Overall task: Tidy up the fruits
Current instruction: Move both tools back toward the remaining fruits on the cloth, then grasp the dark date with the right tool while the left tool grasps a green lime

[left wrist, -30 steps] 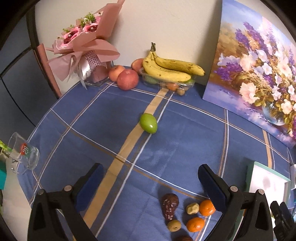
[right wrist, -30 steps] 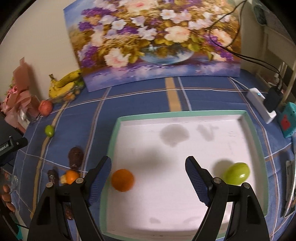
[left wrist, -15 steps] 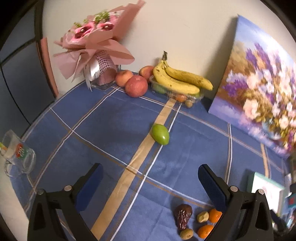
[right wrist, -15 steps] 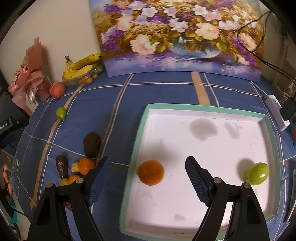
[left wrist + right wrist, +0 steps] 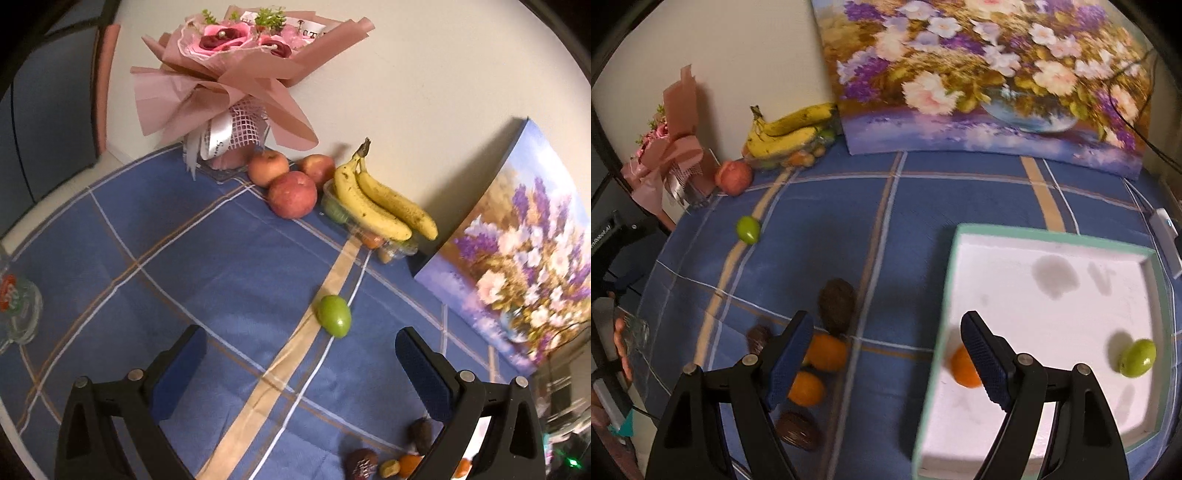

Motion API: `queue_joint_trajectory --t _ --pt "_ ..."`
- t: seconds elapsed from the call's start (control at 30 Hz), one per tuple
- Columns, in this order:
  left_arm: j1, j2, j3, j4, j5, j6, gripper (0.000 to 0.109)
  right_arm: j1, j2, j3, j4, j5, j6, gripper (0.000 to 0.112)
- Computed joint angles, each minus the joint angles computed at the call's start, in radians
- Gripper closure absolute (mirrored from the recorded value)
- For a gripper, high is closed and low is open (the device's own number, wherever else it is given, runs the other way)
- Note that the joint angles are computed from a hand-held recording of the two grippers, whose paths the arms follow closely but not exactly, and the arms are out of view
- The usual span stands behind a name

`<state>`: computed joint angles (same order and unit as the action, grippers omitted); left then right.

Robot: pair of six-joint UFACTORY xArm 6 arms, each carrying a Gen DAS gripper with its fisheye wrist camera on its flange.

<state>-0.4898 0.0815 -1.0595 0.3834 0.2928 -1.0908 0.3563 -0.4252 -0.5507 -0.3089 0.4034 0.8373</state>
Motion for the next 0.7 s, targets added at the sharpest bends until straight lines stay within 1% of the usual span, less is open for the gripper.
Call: queue_joint_trajectory --t 0.07,0.13,0.23,0.37,0.53,0.63,0.7 --pt "-0.001 0.019 -0.018 -0.074 -0.003 0.07 0.006 0.013 0.04 -0.052 -0.01 0.021 0.0 0.03" --pt "-0.01 0.049 -0.062 -0.12 0.046 0.14 0.006 0.018 0.076 -0.099 0.004 0.04 -0.016 0.03" --pt "-0.023 0.108 -0.148 -0.124 0.135 0.199 0.006 0.024 0.127 -0.167 0.034 0.071 -0.034 0.03" --pt "-0.029 0.173 -0.224 -0.162 0.191 0.265 0.007 0.039 0.191 -0.251 0.06 0.116 -0.066 0.03" --pt "-0.04 0.27 -0.351 -0.155 0.273 0.349 0.007 0.045 0.249 -0.316 0.124 0.15 -0.122 0.03" --pt "-0.045 0.325 -0.415 -0.192 0.298 0.425 0.007 0.045 0.286 -0.355 0.137 0.179 -0.141 0.03" --pt "-0.048 0.36 -0.452 -0.206 0.311 0.45 0.007 0.044 0.307 -0.373 0.147 0.194 -0.156 0.03"
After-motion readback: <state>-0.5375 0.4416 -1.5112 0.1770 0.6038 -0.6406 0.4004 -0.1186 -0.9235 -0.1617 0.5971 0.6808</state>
